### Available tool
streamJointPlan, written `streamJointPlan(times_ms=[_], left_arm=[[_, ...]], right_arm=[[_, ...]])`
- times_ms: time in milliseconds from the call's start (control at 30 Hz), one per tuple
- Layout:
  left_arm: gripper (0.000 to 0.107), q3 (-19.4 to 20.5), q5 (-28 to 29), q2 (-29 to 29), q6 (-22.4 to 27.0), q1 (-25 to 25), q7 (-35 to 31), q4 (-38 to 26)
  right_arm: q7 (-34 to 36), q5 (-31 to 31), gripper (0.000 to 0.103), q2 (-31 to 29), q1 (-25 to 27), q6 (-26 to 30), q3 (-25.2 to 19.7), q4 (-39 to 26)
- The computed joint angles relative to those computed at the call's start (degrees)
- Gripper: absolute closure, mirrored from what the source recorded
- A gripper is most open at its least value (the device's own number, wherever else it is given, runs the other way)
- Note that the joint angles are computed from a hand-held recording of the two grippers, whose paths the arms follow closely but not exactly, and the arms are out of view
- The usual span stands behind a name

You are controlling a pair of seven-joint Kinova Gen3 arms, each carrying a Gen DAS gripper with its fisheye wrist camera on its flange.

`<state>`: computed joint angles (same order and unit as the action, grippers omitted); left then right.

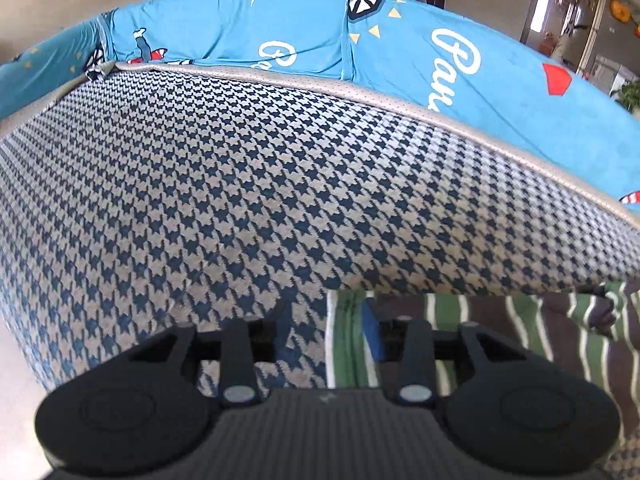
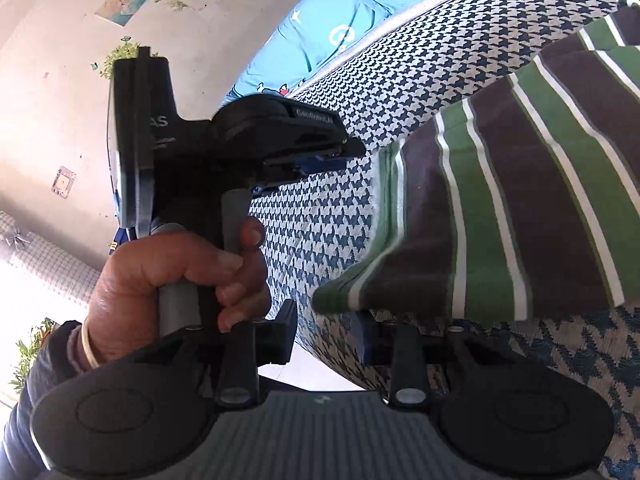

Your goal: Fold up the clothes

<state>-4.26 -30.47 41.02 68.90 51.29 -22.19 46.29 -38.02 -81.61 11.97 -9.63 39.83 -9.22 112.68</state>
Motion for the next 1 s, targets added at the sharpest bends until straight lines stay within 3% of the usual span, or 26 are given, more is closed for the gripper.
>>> streamJointPlan(times_ms=[67, 167, 233, 467, 700, 1000], left_arm=[[0.057, -0.7, -0.5, -1.6, -3.1, 0.7, 1.7, 3.1], [0.054, 0.7, -0.6, -2.1, -5.2, 0.3, 0.9, 3.4], [0.047, 1.6, 0.6, -2.1, -7.0, -0.2, 0.7, 3.6], [0.033, 3.3, 5.1, -1.9, -11.3, -1.2, -1.4, 3.5], [0.031, 3.8, 8.4, -0.2, -11.0, -1.7, -4.7, 0.6], [0.027, 3.9, 11.6, 2.3, -8.9, -1.8, -8.7, -4.1]], right_arm=[[0.8, 0.2, 0.073, -0.8, 1.0, 0.9, 0.6, 0.2], [3.9, -1.6, 0.073, -2.8, 2.4, 0.6, 1.8, 1.7], [5.0, -1.9, 0.072, -4.3, 3.1, -0.4, 2.9, 2.6], [1.9, 3.7, 0.068, -8.1, 6.2, -3.6, 6.7, 3.4], [-2.6, 9.6, 0.067, -10.5, 9.0, -9.1, 9.3, 1.5], [-4.4, 14.1, 0.065, -8.8, 11.4, -18.9, 9.8, -1.7]])
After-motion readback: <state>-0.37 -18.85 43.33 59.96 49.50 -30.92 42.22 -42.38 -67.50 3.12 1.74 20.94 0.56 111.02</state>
